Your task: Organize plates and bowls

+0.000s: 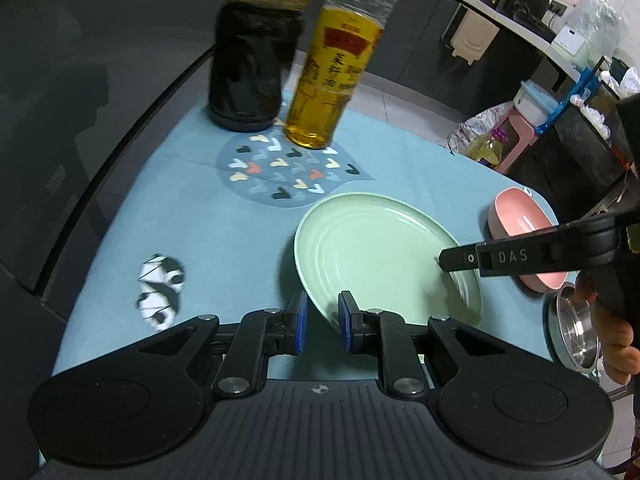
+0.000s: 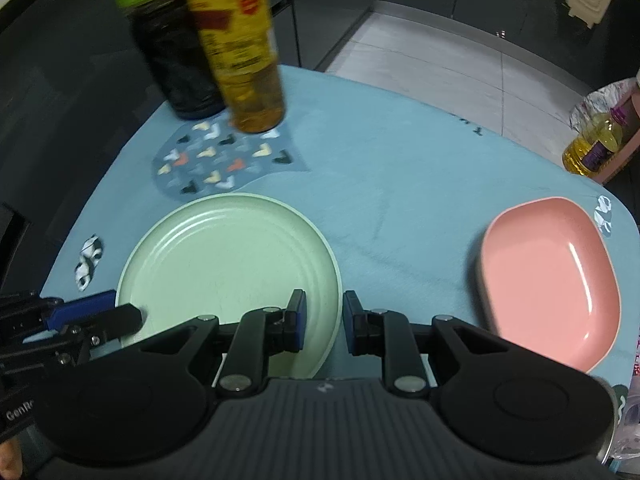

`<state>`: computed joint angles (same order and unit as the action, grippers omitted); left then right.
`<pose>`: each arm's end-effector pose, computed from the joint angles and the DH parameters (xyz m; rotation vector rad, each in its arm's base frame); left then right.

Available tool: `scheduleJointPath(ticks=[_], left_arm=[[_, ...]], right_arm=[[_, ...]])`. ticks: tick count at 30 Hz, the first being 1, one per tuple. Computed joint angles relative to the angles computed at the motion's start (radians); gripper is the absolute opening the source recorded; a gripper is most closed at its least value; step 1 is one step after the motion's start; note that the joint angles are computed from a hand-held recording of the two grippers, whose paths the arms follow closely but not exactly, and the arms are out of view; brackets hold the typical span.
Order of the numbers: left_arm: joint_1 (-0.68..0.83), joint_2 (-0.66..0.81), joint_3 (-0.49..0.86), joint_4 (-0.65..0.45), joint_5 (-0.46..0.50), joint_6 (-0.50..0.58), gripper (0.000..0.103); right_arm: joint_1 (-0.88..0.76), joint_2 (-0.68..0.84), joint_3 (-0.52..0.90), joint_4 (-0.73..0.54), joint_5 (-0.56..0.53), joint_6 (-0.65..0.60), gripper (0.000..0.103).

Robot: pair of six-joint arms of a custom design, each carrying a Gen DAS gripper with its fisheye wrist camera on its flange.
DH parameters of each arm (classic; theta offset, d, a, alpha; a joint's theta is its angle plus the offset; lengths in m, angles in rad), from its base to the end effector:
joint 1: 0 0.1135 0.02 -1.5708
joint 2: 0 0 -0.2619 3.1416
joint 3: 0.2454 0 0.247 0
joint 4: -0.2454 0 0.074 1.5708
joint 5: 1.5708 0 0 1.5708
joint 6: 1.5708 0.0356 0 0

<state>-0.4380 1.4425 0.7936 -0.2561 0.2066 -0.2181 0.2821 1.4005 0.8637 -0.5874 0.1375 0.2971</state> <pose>0.2513 -0.1257 0.1907 0.3671 2.5001 -0.5292 0.2505 0.0675 0.2021 0.0619 2.6750 -0.0031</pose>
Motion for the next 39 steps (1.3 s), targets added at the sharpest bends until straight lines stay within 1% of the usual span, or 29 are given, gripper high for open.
scheduleJointPath(ticks=[5,9,17,24,39], left_arm=[[0.061,-0.049,-0.048,-0.005,0.026,0.025,0.015],[0.107,-0.078,-0.081,-0.009,0.051,0.05,0.015],[0.168,-0.131,-0.127,-0.015,0.078,0.094,0.015],[0.199,-0.13,-0.143,-0.015,0.092,0.114,0.015],[0.213,-0.134,-0.166,-0.015,0.106,0.137,0.015]], right_arm=[[0.087,0.005,0.008,-0.013,0.025,0.05,0.008],[0.143,0.019,0.014,-0.014,0.043,0.065,0.009],[0.21,0.061,0.044,-0.016,0.062,0.104,0.009],[0.245,0.09,0.064,-0.028,0.078,0.121,0.01],[0.255,0.116,0.061,-0.016,0.081,0.133,0.01]])
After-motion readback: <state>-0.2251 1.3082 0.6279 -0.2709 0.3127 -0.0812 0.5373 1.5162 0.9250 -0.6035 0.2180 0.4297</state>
